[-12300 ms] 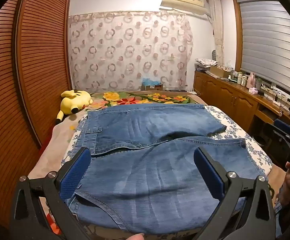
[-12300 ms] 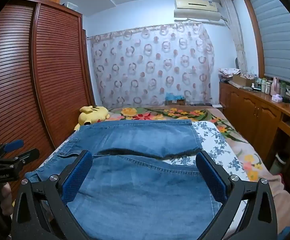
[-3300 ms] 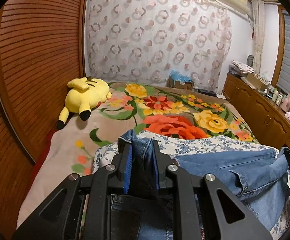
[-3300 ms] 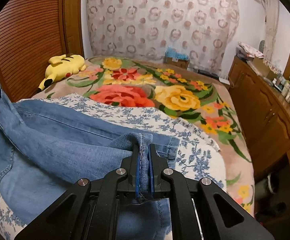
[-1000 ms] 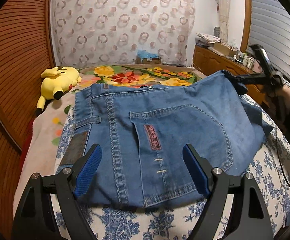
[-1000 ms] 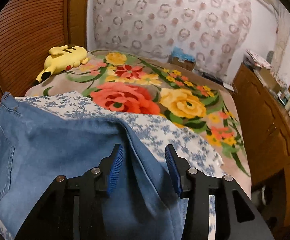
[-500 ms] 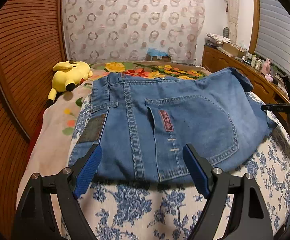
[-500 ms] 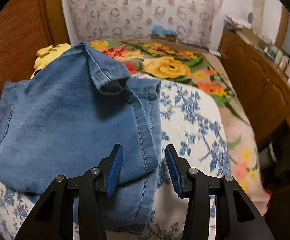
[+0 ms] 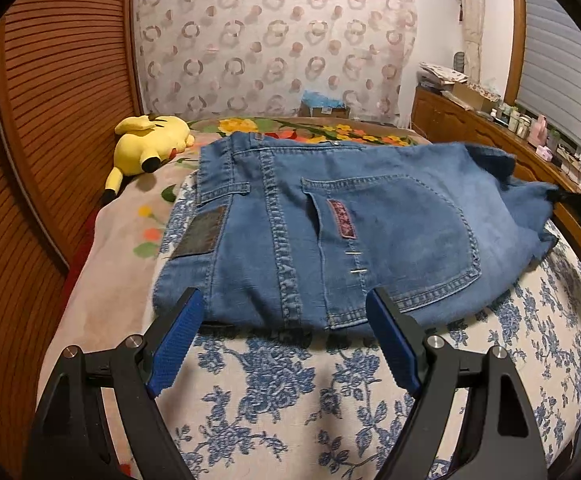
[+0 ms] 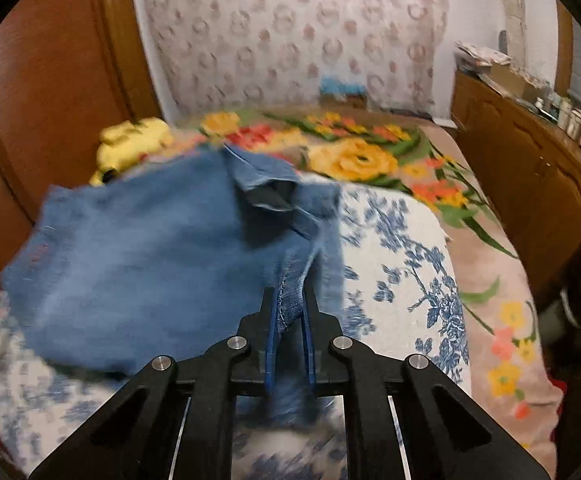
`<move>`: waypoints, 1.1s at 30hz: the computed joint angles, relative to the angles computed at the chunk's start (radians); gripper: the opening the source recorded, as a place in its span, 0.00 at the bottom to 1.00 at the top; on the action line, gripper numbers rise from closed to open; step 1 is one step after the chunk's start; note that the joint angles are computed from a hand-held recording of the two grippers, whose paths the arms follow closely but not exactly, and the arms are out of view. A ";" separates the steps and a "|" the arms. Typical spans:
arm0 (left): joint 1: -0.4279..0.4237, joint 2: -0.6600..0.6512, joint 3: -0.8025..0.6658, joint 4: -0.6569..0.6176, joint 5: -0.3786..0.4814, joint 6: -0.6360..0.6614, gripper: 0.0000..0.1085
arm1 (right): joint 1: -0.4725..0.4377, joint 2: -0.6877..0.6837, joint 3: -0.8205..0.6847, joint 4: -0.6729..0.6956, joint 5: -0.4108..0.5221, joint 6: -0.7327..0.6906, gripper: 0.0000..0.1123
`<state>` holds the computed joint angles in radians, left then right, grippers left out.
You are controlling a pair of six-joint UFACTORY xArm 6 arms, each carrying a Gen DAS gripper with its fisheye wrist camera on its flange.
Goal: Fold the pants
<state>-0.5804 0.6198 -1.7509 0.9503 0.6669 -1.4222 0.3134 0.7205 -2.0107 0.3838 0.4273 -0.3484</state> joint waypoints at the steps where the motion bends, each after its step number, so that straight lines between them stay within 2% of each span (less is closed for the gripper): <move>1: 0.002 -0.004 0.006 0.005 -0.001 -0.005 0.77 | 0.004 -0.044 0.065 0.006 -0.038 -0.010 0.10; 4: 0.007 -0.008 0.015 0.013 0.006 -0.018 0.77 | 0.008 -0.114 0.169 0.074 -0.049 -0.066 0.10; 8: 0.017 -0.022 0.041 0.027 0.014 -0.045 0.77 | 0.007 -0.142 0.261 -0.014 -0.078 0.011 0.10; 15: 0.023 -0.064 0.099 0.036 0.020 -0.093 0.77 | -0.011 -0.134 0.313 -0.057 -0.108 0.084 0.11; 17: 0.020 -0.060 0.091 0.034 0.034 -0.090 0.77 | -0.014 -0.127 0.313 -0.122 -0.115 0.146 0.20; 19: 0.021 -0.058 0.087 0.033 0.036 -0.090 0.77 | -0.013 -0.106 0.283 -0.257 -0.107 0.281 0.35; 21: 0.023 -0.056 0.083 0.029 0.039 -0.089 0.77 | -0.010 -0.090 0.251 -0.286 -0.083 0.325 0.41; 25: 0.032 -0.058 0.079 0.011 0.063 -0.075 0.77 | 0.012 -0.045 0.164 -0.328 -0.017 0.366 0.45; 29: 0.045 -0.061 0.088 -0.027 0.065 -0.062 0.68 | 0.021 -0.069 0.214 -0.435 -0.064 0.440 0.46; 33: 0.064 -0.042 0.074 -0.103 0.061 -0.024 0.61 | 0.022 -0.087 0.261 -0.444 -0.112 0.445 0.46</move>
